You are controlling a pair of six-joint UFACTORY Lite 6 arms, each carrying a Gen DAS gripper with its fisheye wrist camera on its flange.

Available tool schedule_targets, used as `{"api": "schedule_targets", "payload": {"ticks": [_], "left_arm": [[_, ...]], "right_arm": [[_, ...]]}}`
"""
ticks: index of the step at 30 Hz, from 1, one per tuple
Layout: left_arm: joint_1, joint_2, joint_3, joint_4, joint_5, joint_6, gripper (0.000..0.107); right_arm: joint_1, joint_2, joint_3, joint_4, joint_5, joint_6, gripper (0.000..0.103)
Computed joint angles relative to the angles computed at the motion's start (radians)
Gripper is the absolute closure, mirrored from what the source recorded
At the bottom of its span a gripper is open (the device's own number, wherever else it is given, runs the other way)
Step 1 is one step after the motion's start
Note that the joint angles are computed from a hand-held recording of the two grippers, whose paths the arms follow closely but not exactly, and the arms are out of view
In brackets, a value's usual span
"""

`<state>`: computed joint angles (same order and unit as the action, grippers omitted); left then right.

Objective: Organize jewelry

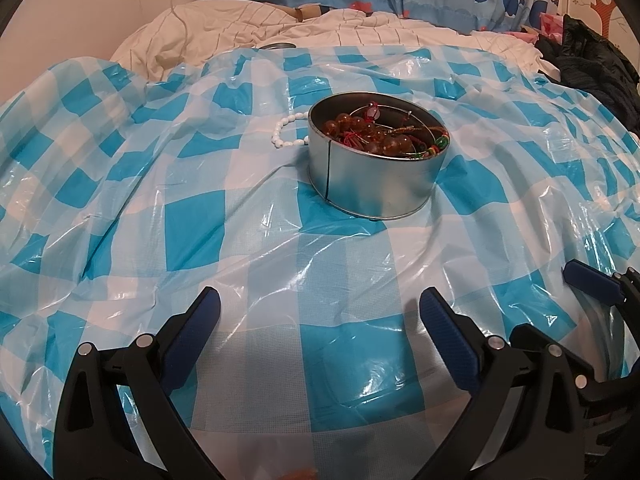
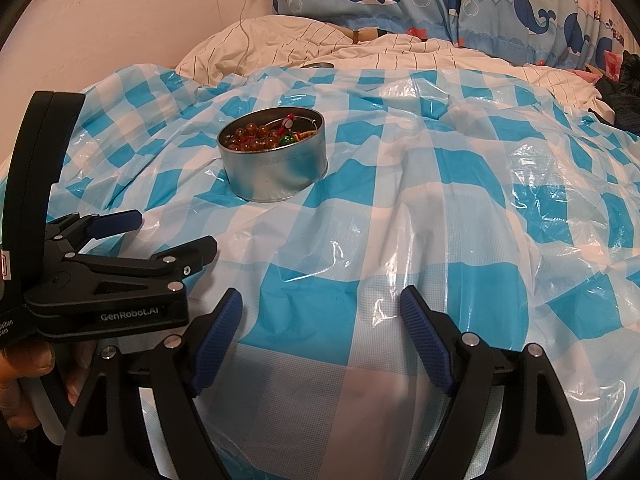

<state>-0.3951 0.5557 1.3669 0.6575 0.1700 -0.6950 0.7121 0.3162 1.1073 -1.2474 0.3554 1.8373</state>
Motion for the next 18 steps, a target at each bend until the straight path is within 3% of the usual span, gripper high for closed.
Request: {"api": "schedule_targets", "payload": {"ticks": [18], "left_arm": [[0.009, 0.041, 0.065, -0.148, 0.038, 0.129, 0.011]], "right_arm": [[0.001, 0.002, 0.003, 0.004, 0.001, -0.005, 0.025]]}}
